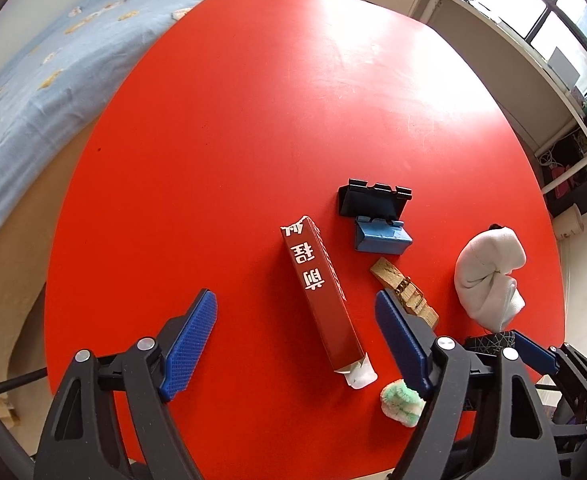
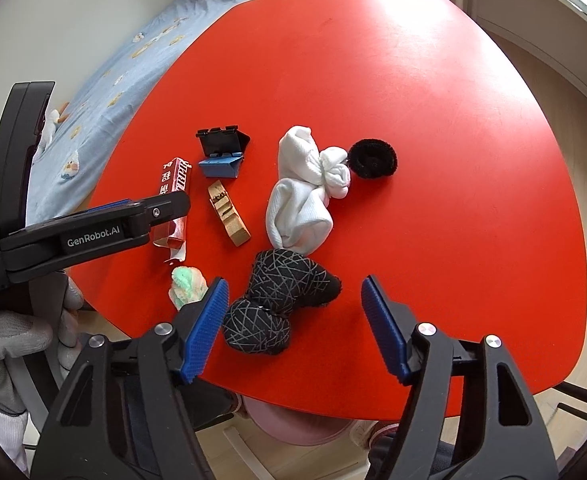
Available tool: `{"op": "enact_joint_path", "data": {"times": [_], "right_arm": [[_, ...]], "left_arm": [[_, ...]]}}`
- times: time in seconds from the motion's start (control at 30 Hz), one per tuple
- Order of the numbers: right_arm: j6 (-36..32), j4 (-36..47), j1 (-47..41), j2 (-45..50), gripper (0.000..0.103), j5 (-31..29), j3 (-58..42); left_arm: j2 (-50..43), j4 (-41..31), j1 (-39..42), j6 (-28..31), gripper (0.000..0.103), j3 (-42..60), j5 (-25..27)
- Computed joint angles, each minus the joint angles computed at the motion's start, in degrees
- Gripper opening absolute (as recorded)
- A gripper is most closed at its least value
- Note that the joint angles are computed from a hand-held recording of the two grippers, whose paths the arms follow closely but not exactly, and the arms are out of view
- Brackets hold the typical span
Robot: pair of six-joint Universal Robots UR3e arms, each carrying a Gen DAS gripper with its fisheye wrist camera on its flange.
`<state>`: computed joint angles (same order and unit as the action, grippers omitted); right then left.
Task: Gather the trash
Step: 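Grasp the second red box with the left gripper while the right gripper grasps the black mesh ball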
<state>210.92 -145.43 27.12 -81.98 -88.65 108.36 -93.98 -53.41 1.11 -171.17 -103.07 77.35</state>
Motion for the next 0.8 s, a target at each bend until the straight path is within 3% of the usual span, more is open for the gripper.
{"op": "enact_joint_path", "data": {"times": [0.03,0.2,0.23,0.3,0.8], "right_arm": [[-0.2,-0.4,0.0,-0.1,0.057,0.5,0.2],[-0.8,-1.5,0.4,-0.1,0.039,1.0,0.1],[-0.9,-1.6,0.6,-0.1,0.036,0.9,0.1],[-1.0,-1.4,1.0,-0.2,0.026,0.4,-0.3],[-2.4,-0.2,2.2,-5.6,0.024,-2.2,1.5]], "left_arm": [[0.3,0.2,-0.2,0.5,0.065,-0.3,0.2],[1.7,-0.5,0.3,2.4,0.019,-1.2,-1.9],[2.3,-0.8,0.7,3.1,0.016,-1.8,-2.5],[3.3,-0.6,1.0,4.2,0.015,-2.9,-3.6],[12.2,-1.4,5.5,12.0,0.015,-9.0,-6.6]]}}
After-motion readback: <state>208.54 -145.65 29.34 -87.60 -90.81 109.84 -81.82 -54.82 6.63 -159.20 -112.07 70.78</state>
